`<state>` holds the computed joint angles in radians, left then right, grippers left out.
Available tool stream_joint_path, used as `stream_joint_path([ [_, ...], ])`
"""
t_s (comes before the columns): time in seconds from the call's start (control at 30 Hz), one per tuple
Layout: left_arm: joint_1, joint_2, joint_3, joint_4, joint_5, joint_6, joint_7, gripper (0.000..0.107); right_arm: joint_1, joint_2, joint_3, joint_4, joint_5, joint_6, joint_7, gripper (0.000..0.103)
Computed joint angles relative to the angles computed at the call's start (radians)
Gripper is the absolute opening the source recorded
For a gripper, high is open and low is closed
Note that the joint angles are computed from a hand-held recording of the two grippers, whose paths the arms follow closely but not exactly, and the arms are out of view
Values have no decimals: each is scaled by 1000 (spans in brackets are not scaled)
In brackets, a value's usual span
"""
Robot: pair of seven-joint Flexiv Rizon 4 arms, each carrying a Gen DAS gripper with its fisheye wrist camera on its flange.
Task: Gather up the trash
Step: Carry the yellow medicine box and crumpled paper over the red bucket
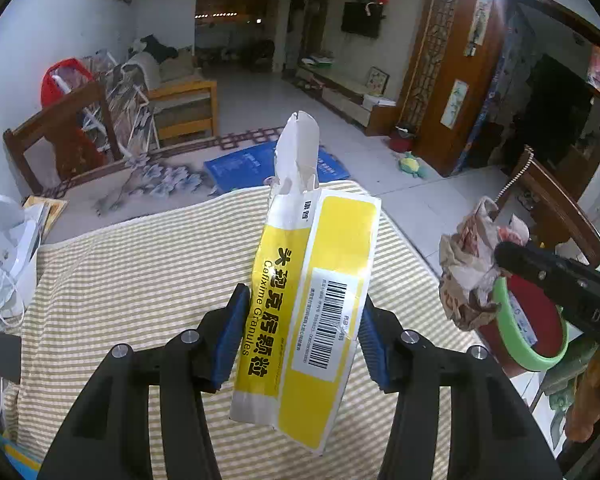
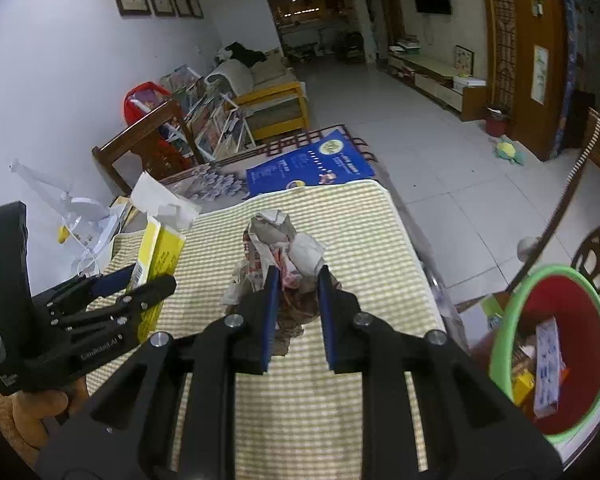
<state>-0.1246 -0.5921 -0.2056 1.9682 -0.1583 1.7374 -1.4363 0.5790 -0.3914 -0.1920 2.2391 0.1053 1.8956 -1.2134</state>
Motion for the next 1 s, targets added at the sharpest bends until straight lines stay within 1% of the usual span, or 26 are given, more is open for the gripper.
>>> stream_joint_path([
  [0.07, -8, 12, -4, 9, 2, 2, -3, 49, 22, 20, -23, 33, 21, 21, -11, 19],
  [0.2, -42, 21, 1, 12, 8, 4, -5, 49, 30, 48, -27, 76, 69, 52, -38, 19],
  [0.37, -103, 26, 24, 4, 5, -6, -14, 50, -27, 82, 13, 124, 109, 84, -65, 19],
  [0.47, -160, 29, 57, -8, -3, -18, -27, 50, -71, 94, 43, 146, 126, 103, -74, 19],
  [0.6, -251, 24, 123, -36, -11, -38, -50, 50, -189, 102, 119, 167, 96, 122, -63, 19],
  [0.8, -314, -2, 155, -83, -14, -63, -80, 50, -340, 99, 195, 189, 13, 140, -38, 19],
  [0.9, -361, -21, 181, -118, -12, -77, -100, 50, -403, 91, 219, 198, -33, 152, -19, 19],
  [1.0, -385, -39, 192, -152, -4, -90, -112, 50, -485, 82, 247, 205, -100, 163, 10, 20],
])
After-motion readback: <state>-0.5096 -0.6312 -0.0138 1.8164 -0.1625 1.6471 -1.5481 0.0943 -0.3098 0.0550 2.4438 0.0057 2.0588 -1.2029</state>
